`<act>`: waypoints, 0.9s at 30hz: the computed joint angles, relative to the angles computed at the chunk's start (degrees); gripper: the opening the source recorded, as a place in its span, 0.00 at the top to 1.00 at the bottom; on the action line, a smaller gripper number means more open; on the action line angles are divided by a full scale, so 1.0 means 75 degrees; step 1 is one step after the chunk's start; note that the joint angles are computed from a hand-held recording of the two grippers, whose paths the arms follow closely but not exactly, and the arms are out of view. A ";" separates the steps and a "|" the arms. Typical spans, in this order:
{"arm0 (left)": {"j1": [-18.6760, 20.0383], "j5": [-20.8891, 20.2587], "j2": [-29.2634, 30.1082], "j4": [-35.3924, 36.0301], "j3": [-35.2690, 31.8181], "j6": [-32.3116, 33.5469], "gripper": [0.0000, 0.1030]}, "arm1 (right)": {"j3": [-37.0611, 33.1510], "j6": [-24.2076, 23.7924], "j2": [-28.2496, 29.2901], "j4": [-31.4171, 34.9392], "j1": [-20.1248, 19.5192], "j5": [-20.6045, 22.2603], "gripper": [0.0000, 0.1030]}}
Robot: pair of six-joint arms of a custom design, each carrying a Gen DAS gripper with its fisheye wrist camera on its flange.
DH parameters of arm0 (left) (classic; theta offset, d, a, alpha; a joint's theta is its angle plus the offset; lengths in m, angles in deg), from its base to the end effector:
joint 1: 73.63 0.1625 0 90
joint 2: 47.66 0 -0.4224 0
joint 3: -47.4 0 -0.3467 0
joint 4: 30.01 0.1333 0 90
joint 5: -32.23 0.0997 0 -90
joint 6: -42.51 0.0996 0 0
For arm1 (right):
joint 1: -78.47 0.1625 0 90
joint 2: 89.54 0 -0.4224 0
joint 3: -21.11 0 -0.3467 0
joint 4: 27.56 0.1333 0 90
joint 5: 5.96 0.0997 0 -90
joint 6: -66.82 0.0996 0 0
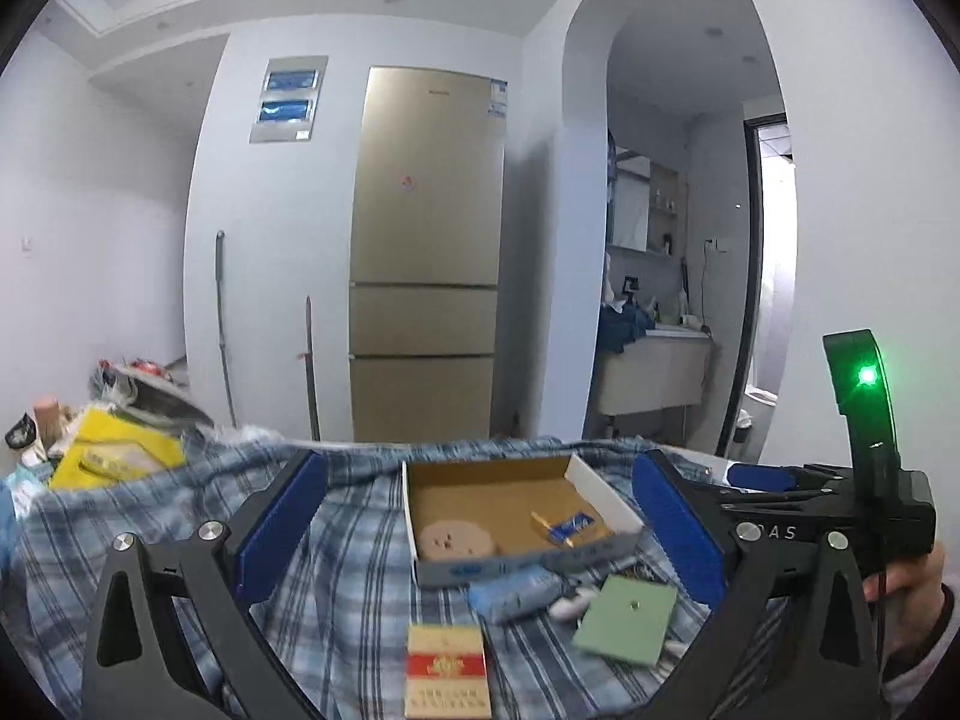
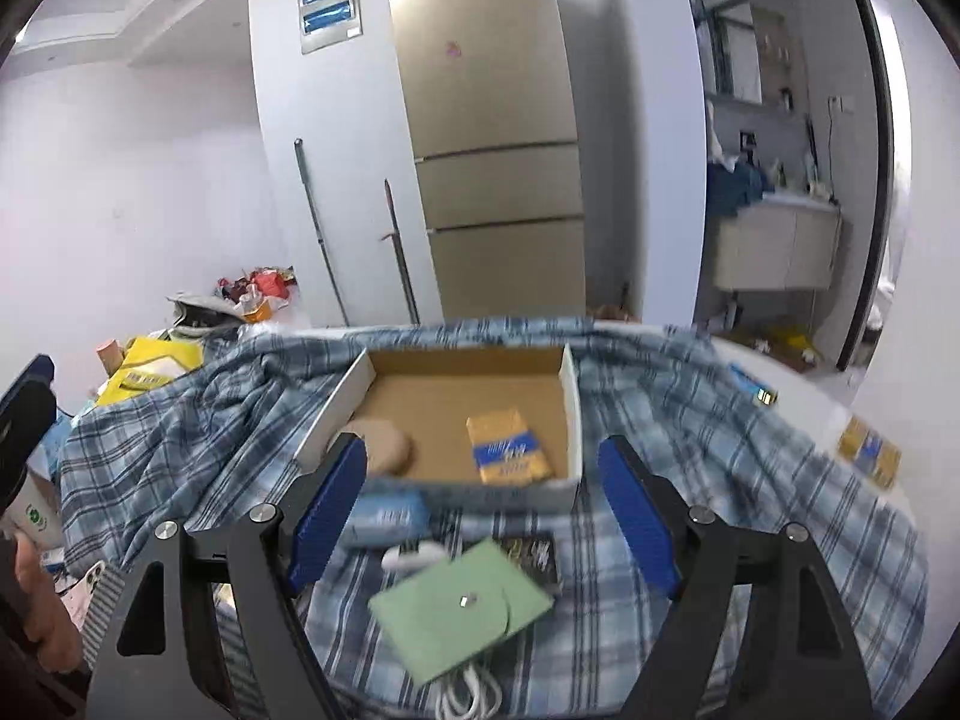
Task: Organize soft objects
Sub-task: 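Grasp the red-and-gold cigarette pack with the left gripper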
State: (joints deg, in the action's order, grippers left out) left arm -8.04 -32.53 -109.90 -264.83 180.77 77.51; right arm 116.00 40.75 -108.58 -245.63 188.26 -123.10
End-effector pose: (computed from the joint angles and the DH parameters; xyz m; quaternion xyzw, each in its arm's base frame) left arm -0.0149 -0.4581 0.2786 0.2732 0.7432 -0.5665 0.2281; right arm 0.2910 -0.5491 -0.0114 0.2450 -0.8441 0.4156 0.2338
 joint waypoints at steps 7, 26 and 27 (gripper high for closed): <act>0.0532 0.0322 0.0511 0.0504 -0.0347 -0.0093 0.00 | 0.0085 0.0007 0.0219 0.0037 -0.0139 0.0014 0.23; 0.1066 0.1889 0.0637 0.5823 -0.1773 -0.1929 0.07 | -0.0036 -0.0472 0.0476 0.0271 -0.0309 -0.0186 0.24; 0.1102 0.1896 0.0636 0.6024 -0.1839 -0.2006 0.07 | -0.0011 -0.0456 0.0458 0.0276 -0.0315 -0.0176 0.24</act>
State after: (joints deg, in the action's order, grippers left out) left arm 0.23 -18.31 -105.13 -219.65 166.97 62.47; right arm 115.91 37.33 -105.15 -243.56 185.90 -124.43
